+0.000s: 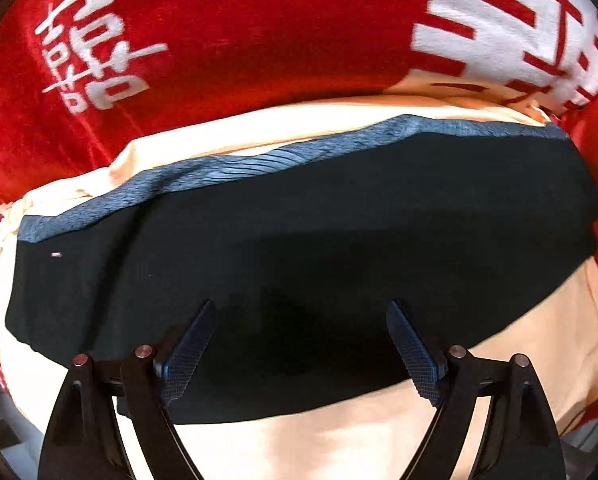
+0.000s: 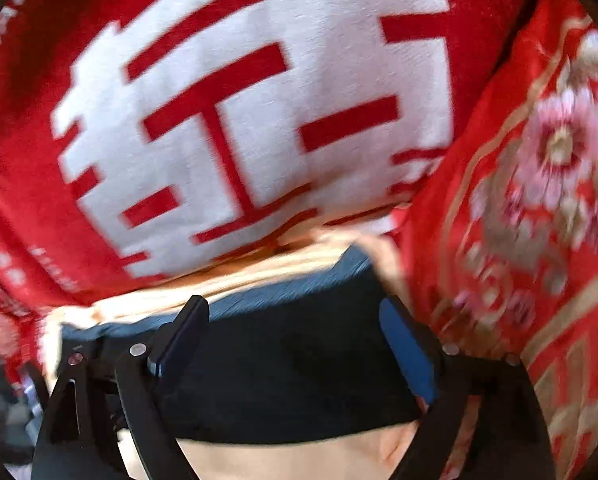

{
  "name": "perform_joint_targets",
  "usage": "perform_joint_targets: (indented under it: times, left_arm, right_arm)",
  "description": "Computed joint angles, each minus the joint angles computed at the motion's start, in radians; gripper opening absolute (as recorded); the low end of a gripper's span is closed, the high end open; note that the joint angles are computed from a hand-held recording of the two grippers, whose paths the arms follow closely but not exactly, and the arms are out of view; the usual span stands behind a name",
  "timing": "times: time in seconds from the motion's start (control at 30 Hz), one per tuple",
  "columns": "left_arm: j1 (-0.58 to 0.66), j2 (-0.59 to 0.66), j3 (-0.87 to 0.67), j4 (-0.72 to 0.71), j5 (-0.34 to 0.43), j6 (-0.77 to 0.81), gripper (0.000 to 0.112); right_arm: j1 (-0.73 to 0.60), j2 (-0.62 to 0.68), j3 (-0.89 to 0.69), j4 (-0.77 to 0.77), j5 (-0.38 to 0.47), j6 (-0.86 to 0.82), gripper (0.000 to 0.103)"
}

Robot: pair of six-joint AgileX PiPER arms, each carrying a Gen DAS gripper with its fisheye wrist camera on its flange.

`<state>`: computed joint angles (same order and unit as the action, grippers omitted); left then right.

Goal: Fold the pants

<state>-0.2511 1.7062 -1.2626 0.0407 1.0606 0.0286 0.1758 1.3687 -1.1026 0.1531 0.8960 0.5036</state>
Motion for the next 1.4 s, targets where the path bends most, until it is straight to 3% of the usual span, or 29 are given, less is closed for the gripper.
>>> perform_joint_targets:
  times: [0.03, 0.1, 0.17, 0.27, 0.4, 0.53, 0.57, 0.6, 0.8, 0.93, 0.97, 1.0, 1.13, 1.23, 1.4]
  left_arm:
    - [0.010, 0.001, 0.000, 0.003, 0.001, -0.003, 0.087]
    - [0.037, 0.002, 0.000, 0.010, 0.008, -0.012, 0.087]
    - [0.085, -0.010, 0.004, 0.012, 0.022, 0.009, 0.087]
    - [0.112, 0.000, 0.004, 0.021, 0.018, -0.003, 0.087]
    - [0.121, 0.015, 0.009, 0.039, 0.005, -0.010, 0.087]
    - [0.108, 0.021, 0.023, 0.042, -0.012, -0.029, 0.087]
    - [0.101, 0.021, 0.023, 0.042, -0.010, -0.038, 0.087]
    - [0.095, 0.021, 0.020, 0.042, -0.004, -0.043, 0.087]
    - [0.066, -0.009, 0.009, 0.020, 0.013, -0.019, 0.087]
    - [0.044, 0.024, 0.019, 0.061, 0.014, -0.042, 0.087]
    - [0.042, 0.026, 0.019, 0.066, 0.015, -0.048, 0.087]
    - [0.045, 0.022, 0.018, 0.058, 0.009, -0.043, 0.087]
    - [0.027, 0.020, 0.009, 0.073, 0.001, -0.041, 0.087]
    - [-0.005, 0.032, -0.001, 0.082, 0.009, -0.068, 0.087]
    - [-0.052, 0.038, -0.013, 0.080, 0.015, -0.107, 0.087]
  right_arm:
    - [0.000, -0.042, 0.060, 0.075, -0.026, -0.026, 0.080]
    - [0.018, -0.075, 0.145, 0.147, -0.043, -0.029, 0.063]
    - [0.031, -0.098, 0.274, 0.258, -0.097, -0.044, 0.055]
    - [0.060, -0.125, 0.466, 0.464, -0.242, -0.094, 0.055]
    - [0.136, -0.104, 0.587, 0.639, -0.439, -0.143, 0.055]
    - [0.121, -0.056, 0.589, 0.749, -0.486, -0.222, 0.055]
    - [0.118, -0.053, 0.575, 0.715, -0.481, -0.186, 0.043]
    - [0.117, -0.055, 0.551, 0.641, -0.464, -0.127, 0.009]
    - [0.205, -0.212, 0.521, 0.307, -0.354, 0.197, 0.009]
    - [0.178, -0.175, 0.602, 0.413, -0.340, 0.077, 0.018]
    - [0.155, -0.205, 0.614, 0.415, -0.320, 0.075, 0.027]
    - [0.132, -0.223, 0.595, 0.377, -0.262, 0.088, 0.035]
    - [0.181, -0.321, 0.464, 0.079, -0.096, 0.273, 0.035]
    - [0.141, -0.247, 0.317, -0.099, -0.015, 0.261, 0.034]
    - [0.073, 0.004, 0.137, -0.295, 0.010, 0.225, 0.034]
